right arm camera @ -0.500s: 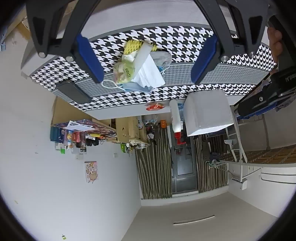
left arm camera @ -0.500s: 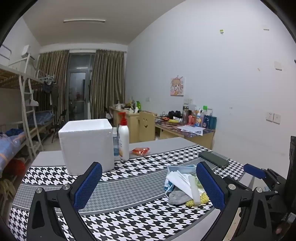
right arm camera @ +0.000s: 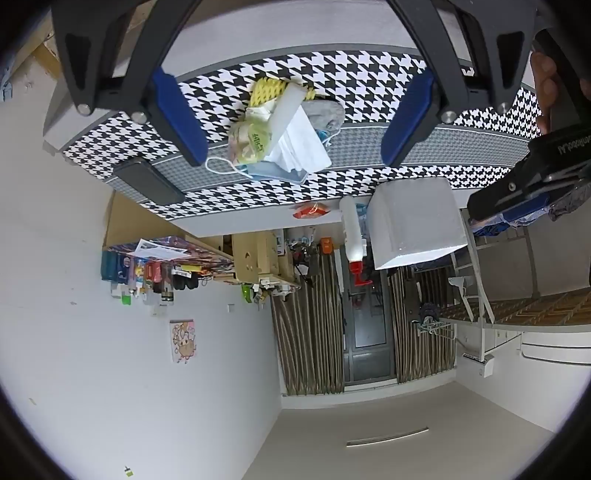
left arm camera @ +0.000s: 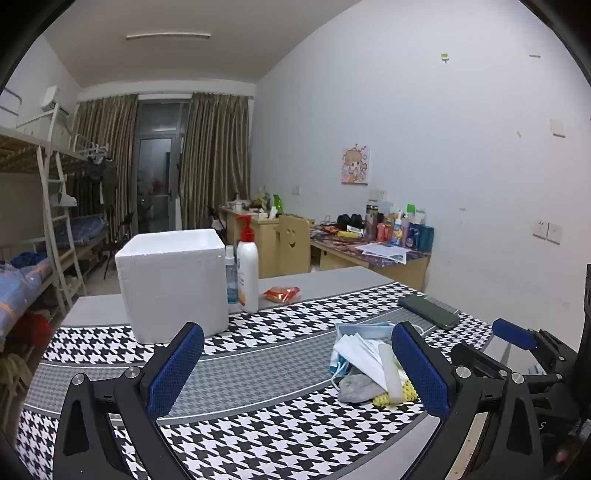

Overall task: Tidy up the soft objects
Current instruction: 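Move both tools toward the pile of masks, tissues and bagged bun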

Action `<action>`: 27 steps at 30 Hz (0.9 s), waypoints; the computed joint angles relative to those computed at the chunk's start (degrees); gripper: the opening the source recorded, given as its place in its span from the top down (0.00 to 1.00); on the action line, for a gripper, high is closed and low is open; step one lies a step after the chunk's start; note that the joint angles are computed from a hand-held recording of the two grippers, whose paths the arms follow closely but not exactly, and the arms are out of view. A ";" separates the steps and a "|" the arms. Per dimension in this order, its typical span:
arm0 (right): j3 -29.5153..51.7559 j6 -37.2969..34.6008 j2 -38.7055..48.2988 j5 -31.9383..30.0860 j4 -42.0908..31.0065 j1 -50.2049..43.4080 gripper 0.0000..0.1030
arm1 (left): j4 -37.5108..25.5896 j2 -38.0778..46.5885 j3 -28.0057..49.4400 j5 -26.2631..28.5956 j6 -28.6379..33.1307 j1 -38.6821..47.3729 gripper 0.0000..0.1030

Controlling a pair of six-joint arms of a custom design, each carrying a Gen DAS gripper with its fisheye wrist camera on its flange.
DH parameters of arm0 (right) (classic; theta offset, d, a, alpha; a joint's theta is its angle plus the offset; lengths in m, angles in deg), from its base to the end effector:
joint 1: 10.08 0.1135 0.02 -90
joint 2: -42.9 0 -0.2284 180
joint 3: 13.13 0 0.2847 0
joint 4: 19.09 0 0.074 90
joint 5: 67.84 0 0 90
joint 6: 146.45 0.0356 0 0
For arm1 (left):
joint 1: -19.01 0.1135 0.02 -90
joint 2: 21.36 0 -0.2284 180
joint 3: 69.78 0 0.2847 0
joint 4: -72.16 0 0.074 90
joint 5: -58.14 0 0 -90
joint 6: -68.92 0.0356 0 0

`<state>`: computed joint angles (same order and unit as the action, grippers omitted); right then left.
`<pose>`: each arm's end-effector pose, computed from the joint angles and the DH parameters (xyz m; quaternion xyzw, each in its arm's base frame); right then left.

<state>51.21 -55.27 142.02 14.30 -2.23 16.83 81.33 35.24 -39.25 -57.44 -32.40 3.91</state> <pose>0.3491 0.1827 0.1430 -0.2189 0.7775 0.1962 0.5560 0.2469 -0.0507 0.1482 -0.1059 0.7873 0.0404 0.6060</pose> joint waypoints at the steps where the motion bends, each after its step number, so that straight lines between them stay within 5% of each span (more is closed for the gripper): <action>1: -0.09 0.00 -0.18 0.13 -0.08 0.12 0.06 | -0.13 -0.32 -0.14 0.05 -0.08 0.02 0.01; 27: 2.99 0.07 2.69 -0.31 -1.63 -0.57 0.06 | 1.92 4.61 1.39 1.86 -0.65 1.38 0.01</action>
<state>54.19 -55.20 144.71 13.98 -3.87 16.26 83.26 39.85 -37.86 -55.58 -33.05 5.28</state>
